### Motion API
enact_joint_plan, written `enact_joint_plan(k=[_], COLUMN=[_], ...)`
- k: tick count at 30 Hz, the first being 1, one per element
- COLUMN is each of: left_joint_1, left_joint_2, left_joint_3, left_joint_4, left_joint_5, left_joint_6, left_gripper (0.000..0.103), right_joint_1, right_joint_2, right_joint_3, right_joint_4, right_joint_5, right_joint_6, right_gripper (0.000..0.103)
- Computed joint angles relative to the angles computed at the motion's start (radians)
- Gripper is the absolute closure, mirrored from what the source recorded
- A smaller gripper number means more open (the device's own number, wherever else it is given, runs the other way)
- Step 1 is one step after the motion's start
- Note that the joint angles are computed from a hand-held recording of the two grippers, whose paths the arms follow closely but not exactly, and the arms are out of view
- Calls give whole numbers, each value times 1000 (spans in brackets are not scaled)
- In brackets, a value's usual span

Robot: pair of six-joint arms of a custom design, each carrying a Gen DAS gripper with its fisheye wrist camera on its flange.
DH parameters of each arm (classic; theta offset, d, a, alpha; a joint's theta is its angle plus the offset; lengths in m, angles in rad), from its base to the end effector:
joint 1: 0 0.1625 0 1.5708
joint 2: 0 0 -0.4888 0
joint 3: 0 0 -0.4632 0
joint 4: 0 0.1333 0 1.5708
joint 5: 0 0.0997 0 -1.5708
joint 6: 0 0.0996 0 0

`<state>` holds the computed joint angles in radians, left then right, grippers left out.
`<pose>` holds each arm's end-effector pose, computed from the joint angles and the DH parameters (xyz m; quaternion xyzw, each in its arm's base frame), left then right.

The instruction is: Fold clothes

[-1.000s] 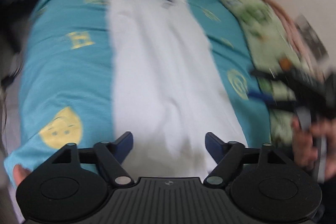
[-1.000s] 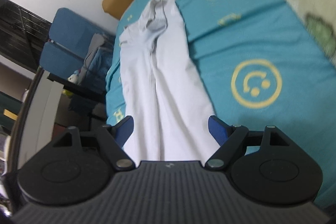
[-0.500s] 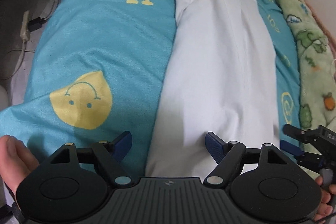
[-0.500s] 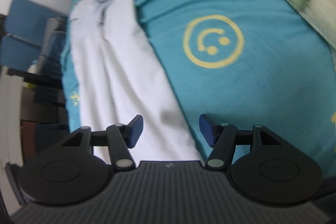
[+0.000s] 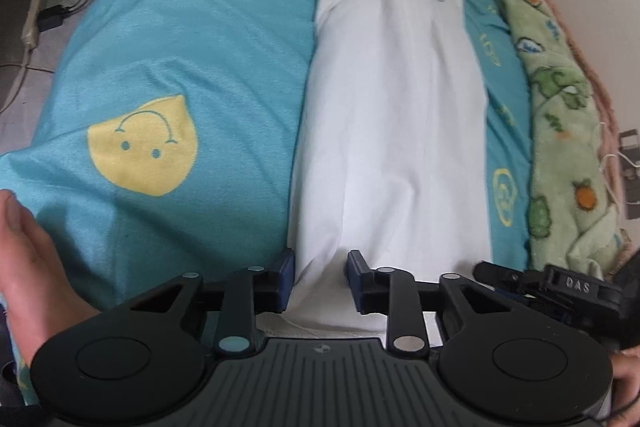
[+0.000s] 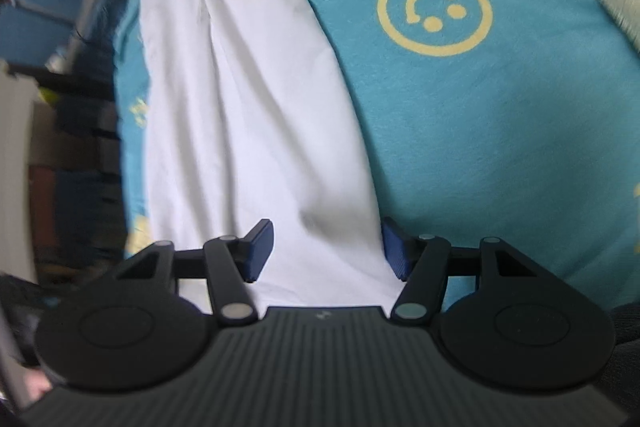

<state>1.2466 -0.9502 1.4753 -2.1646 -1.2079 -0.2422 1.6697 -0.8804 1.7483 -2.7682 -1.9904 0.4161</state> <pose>-0.0921 -0.8034 0.2419 0.0341 0.9824 -0.0828 0.1637 0.1648 -0.7217 0.1321 -0.1861 -0.9473 0.2074 0.1578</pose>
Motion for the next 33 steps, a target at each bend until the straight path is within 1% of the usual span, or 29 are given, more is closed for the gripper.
enact_joint_plan(k=[1, 2, 4, 7, 8, 10, 12, 14, 15, 16, 17, 18, 19, 20, 21, 23, 24, 26, 30, 33], left_joint_1=[-1, -2, -8, -20, -24, -30, -32, -30, -31, -36, -39, -43, -46, -48, -50, -49, -46, -37, -47, -67], left_joint_2=[4, 8, 16, 21, 22, 23, 19, 12, 8, 4, -1, -5, -11, -20, -30, -58, -74, -111, -106, -132], left_joint_3=[-3, -7, -12, -15, -15, -13, -6, 1, 7, 17, 26, 35, 45, 55, 67, 97, 112, 139, 116, 119], left_joint_4=[10, 19, 44, 91, 103, 120, 126, 130, 127, 116, 104, 92, 78, 62, 38, -43, -76, -120, -168, -186], left_joint_5=[18, 33, 53, 67, 68, 70, 60, 28, 22, 33, 40, 47, 52, 53, 48, 15, -8, -71, -153, -196], left_joint_6=[-12, -21, -12, 29, 43, 70, 93, 113, 124, 135, 140, 145, 150, 157, 164, 173, 173, 154, 104, 79], left_gripper=[57, 53, 53, 53, 53, 54, 55, 67, 67, 72, 83, 87, 89, 93, 94, 95, 95, 96, 96, 97], right_joint_1=[7, 12, 22, 43, 48, 50, 50, 52, 56, 62, 68, 71, 72, 73, 71, 63, 57, 50, 41, 54], right_joint_2=[5, 9, 17, 34, 38, 39, 36, 32, 33, 34, 35, 34, 31, 28, 15, -20, -41, -78, -123, -132], right_joint_3=[-4, -5, -14, -39, -47, -58, -59, -54, -51, -47, -43, -37, -30, -24, -8, 34, 59, 103, 155, 153], right_joint_4=[6, 10, 39, 116, 146, 204, 234, 246, 246, 242, 237, 227, 214, 200, 167, 72, 15, -88, -232, -291], right_joint_5=[-31, -59, -95, -155, -166, -154, -134, -115, -123, -139, -155, -160, -160, -160, -138, -67, -26, 30, 105, 146], right_joint_6=[-7, -13, -32, -84, -99, -123, -152, -193, -210, -225, -240, -249, -255, -262, -267, -271, -269, -262, -232, -216], right_gripper=[43, 43, 43, 42, 39, 36, 36, 37, 38, 50, 71, 81, 94, 96, 96, 97, 97, 97, 97, 97])
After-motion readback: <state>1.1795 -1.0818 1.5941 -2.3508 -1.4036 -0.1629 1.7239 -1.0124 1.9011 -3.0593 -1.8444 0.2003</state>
